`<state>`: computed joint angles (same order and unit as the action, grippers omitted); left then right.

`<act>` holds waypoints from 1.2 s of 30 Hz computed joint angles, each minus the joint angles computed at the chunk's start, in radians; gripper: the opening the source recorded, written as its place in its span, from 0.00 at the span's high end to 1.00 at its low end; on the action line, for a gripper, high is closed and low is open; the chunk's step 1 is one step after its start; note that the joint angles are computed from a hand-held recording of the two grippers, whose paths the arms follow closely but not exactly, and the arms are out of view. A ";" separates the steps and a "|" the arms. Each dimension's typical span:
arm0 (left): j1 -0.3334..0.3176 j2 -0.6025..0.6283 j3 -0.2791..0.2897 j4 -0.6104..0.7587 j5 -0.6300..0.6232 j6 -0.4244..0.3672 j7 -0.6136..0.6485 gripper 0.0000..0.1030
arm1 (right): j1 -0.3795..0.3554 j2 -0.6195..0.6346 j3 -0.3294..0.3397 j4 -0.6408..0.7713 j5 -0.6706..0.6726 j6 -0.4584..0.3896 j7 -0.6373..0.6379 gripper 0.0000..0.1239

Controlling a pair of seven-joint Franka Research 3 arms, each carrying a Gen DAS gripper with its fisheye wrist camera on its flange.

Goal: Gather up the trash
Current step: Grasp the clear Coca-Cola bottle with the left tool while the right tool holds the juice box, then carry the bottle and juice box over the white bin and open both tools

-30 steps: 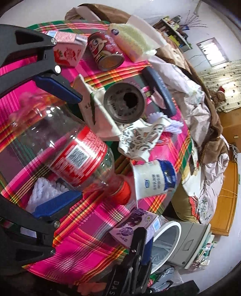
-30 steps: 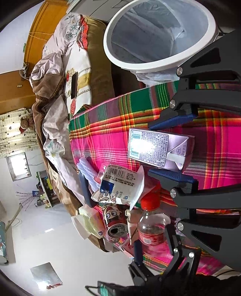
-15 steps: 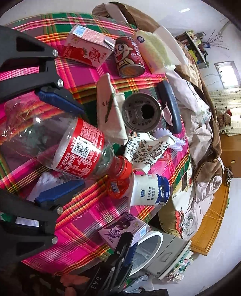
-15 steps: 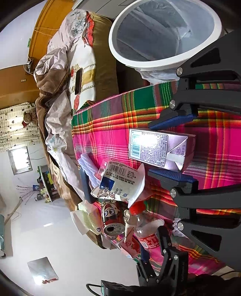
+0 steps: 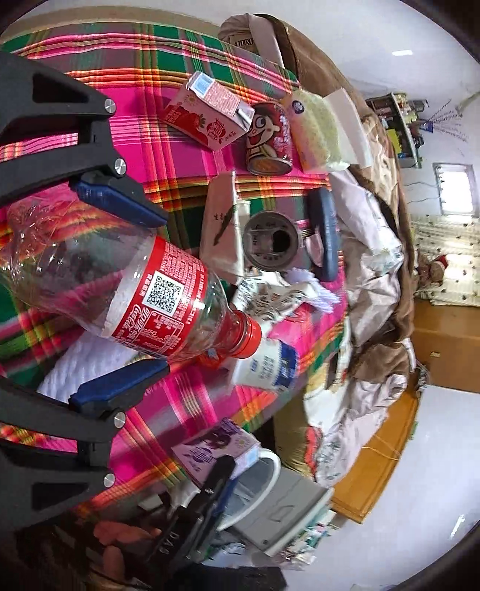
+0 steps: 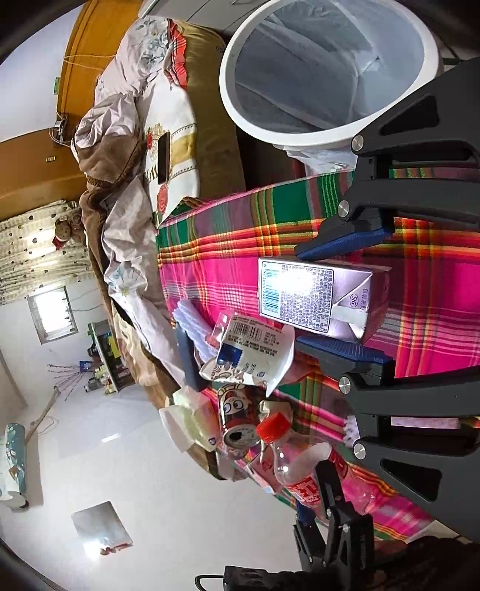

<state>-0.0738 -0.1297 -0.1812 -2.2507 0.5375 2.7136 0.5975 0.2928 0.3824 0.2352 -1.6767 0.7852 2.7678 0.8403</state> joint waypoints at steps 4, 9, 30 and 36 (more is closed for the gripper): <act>-0.010 -0.010 -0.010 0.017 -0.006 -0.003 -0.012 0.27 | -0.020 -0.020 0.012 -0.012 0.047 0.005 -0.044 0.65; -0.017 0.014 -0.038 0.081 0.096 -0.032 -0.093 0.27 | -0.037 -0.046 0.010 -0.026 0.107 0.023 -0.091 0.65; -0.171 0.418 -0.021 0.542 -0.069 0.128 0.038 0.27 | -0.097 -0.040 -0.080 -0.015 0.036 0.106 0.043 0.65; -0.217 0.554 -0.018 0.713 -0.145 0.095 0.127 0.27 | -0.117 -0.001 -0.099 0.010 -0.053 0.088 0.130 0.65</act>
<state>-0.2913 0.4241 -0.1992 -1.5380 0.3923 2.8086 0.7242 0.1757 0.3813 0.1358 -1.6663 0.7324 2.8556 0.9700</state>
